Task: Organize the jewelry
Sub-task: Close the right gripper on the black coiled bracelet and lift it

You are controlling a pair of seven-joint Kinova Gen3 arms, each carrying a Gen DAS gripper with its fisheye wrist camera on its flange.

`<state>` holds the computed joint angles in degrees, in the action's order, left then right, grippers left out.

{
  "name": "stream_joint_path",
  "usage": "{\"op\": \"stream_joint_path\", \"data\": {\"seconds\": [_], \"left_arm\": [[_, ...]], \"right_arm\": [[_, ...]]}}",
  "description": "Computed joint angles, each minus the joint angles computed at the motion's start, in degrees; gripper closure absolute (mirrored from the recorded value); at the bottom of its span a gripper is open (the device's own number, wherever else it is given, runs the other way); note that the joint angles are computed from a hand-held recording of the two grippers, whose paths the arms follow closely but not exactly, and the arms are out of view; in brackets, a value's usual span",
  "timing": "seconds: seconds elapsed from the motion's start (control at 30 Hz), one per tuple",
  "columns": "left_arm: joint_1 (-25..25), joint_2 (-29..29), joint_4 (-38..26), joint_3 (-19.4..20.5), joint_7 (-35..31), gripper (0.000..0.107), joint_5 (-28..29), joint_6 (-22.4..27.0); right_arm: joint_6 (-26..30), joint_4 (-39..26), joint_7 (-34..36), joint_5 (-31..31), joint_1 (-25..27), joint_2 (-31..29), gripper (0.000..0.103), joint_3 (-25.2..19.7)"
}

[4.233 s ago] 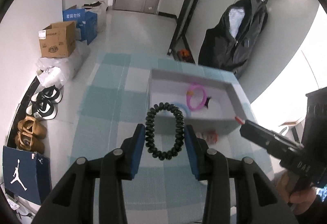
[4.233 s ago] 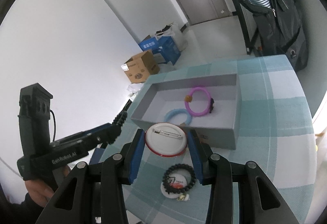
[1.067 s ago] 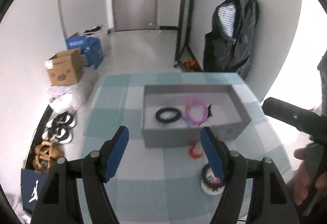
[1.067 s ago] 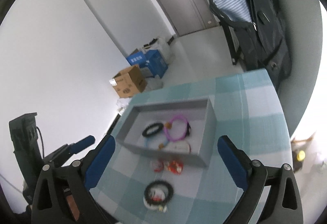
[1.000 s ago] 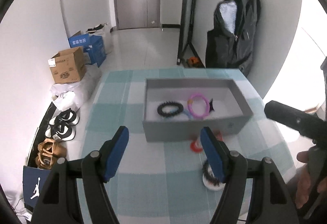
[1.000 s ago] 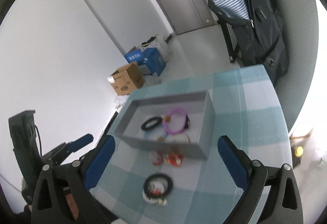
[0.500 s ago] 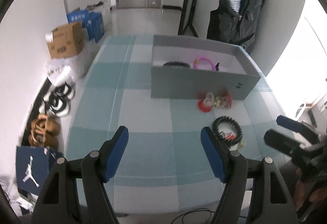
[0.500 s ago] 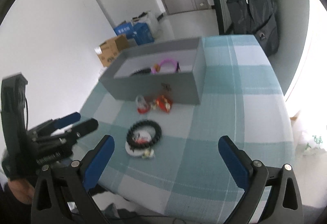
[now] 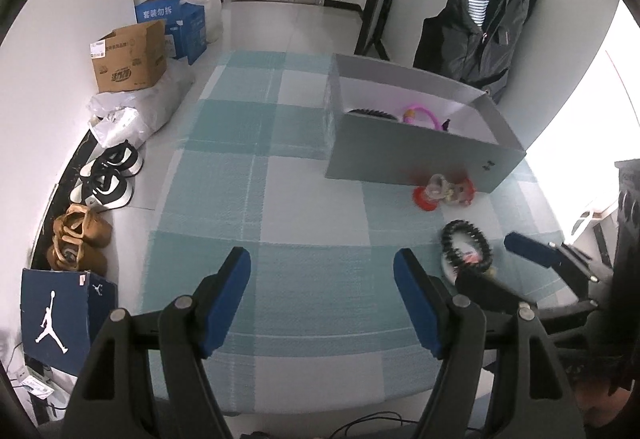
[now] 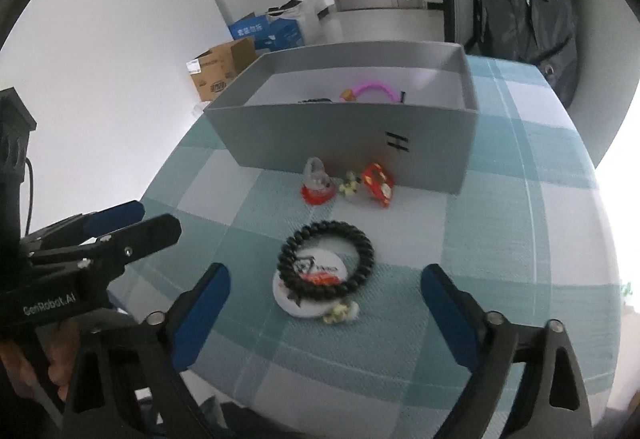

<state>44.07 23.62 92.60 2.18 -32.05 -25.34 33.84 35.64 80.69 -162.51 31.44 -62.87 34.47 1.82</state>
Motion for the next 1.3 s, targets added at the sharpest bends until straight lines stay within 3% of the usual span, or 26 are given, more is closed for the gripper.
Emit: {"op": "stream_joint_path", "data": {"seconds": [0.27, 0.47, 0.63, 0.87, 1.07, 1.3], "left_arm": [[-2.6, -0.7, 1.1, 0.2, 0.2, 0.037, 3.3, -1.6], [-4.5, 0.0, 0.2, 1.8, -2.4, 0.037, 6.6, -1.0], [-4.5, 0.1, -0.1, 1.4, -3.0, 0.037, 7.3, -1.0], [-4.4, 0.6, -0.9, 1.1, -3.1, 0.037, 7.9, 0.0], [-3.7, 0.9, -1.2, 0.7, -2.8, 0.037, 7.3, 0.4], [-4.3, 1.3, -1.7, 1.7, -4.3, 0.037, 8.1, 0.6]], "right_arm": [[3.1, -3.7, 1.4, 1.2, -1.0, 2.5, 0.017, 0.5], [5.4, -5.0, 1.0, 1.9, -1.3, 3.3, 0.031, 0.9], [7.9, -6.5, 2.0, 2.9, -2.0, 4.1, 0.049, 0.8], [11.2, -8.3, 3.5, 5.5, -3.5, 5.1, 0.055, 0.7], [7.1, -5.6, 2.1, 5.2, -2.4, 3.4, 0.055, 0.3], [-2.6, 2.4, -6.2, 5.4, -1.1, -1.4, 0.055, 2.3]]}}
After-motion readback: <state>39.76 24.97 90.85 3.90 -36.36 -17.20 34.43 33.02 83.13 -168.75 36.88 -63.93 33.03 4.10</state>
